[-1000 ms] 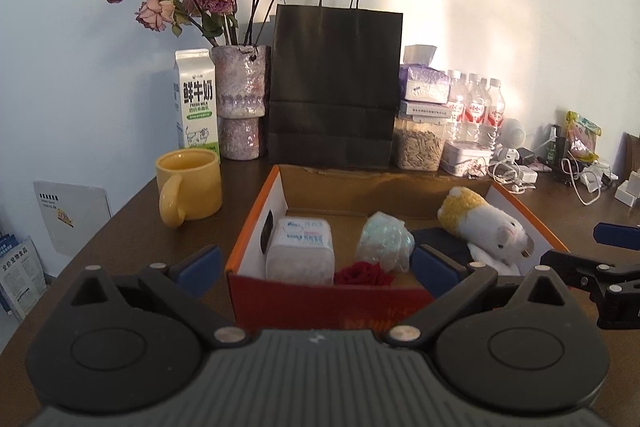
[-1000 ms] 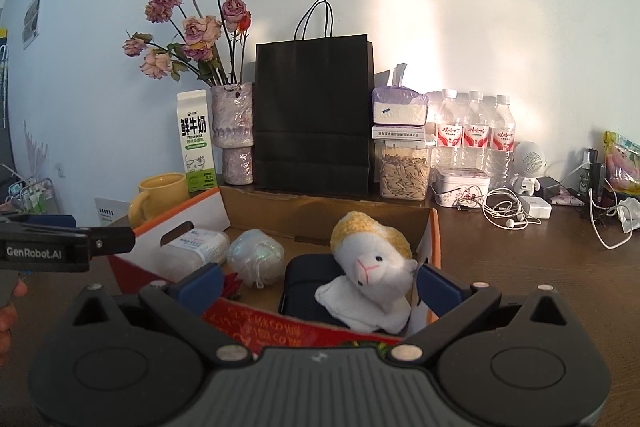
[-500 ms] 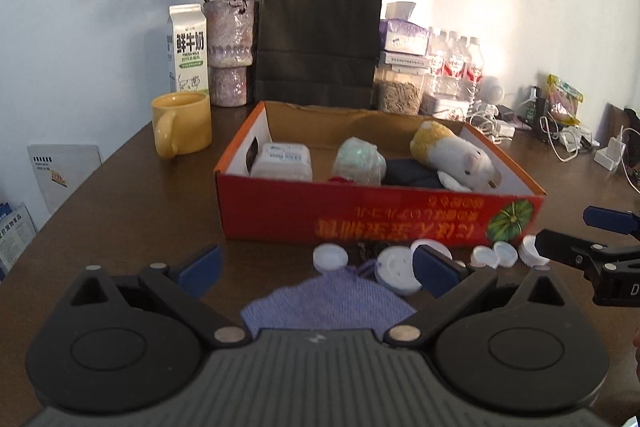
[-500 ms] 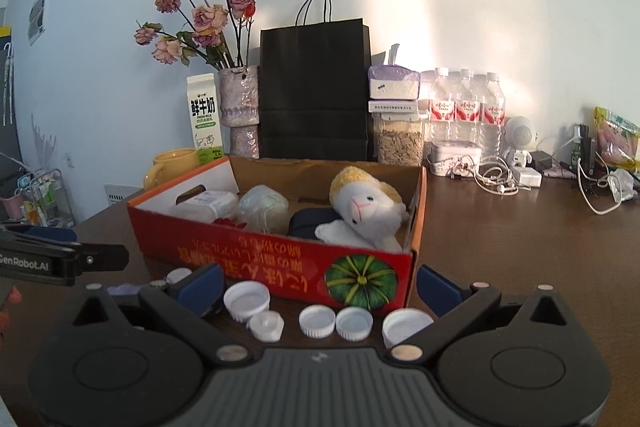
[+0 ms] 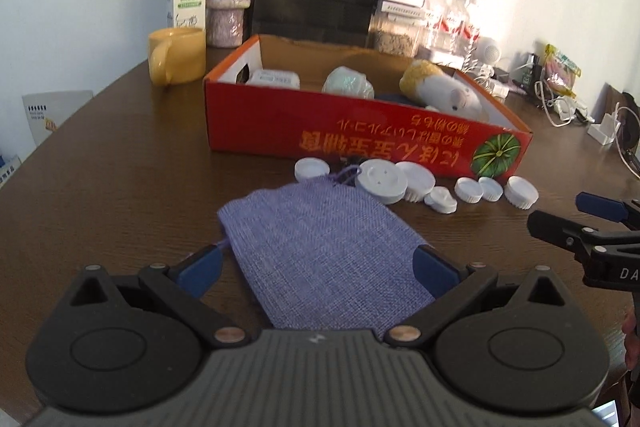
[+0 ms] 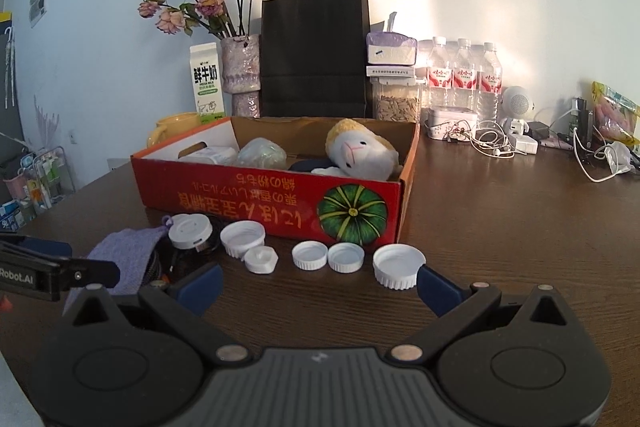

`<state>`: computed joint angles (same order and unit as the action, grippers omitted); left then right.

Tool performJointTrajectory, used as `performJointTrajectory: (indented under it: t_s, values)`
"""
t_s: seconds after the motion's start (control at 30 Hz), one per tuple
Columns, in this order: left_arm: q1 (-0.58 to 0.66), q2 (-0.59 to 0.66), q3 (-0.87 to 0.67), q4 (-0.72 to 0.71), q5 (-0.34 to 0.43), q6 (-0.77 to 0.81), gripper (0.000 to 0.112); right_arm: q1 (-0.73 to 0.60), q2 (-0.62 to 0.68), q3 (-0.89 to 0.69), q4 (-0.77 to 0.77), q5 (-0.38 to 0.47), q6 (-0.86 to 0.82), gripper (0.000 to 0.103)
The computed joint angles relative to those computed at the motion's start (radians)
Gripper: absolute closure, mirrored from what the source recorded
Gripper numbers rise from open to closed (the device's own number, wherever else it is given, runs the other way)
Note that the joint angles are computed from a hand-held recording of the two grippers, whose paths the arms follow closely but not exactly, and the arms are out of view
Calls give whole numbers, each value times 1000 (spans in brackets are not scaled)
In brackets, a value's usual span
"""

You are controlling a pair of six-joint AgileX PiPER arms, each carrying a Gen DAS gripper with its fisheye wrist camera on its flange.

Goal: Organize objects
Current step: 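Grasp the purple burlap bag with the left gripper while the right gripper grasps a white bottle cap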

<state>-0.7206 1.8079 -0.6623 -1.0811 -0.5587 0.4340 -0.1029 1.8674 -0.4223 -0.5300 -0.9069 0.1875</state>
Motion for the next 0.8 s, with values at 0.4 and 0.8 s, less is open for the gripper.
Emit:
performJointTrajectory:
  t_s: [0.4,0.8]
  values:
    - [23,35,-39,-1,39,0,9,-18,60,-166,80,213,-88,0]
    - [31,37,-37,8,42,-18,9,-43,163,-392,-195,362,171,42]
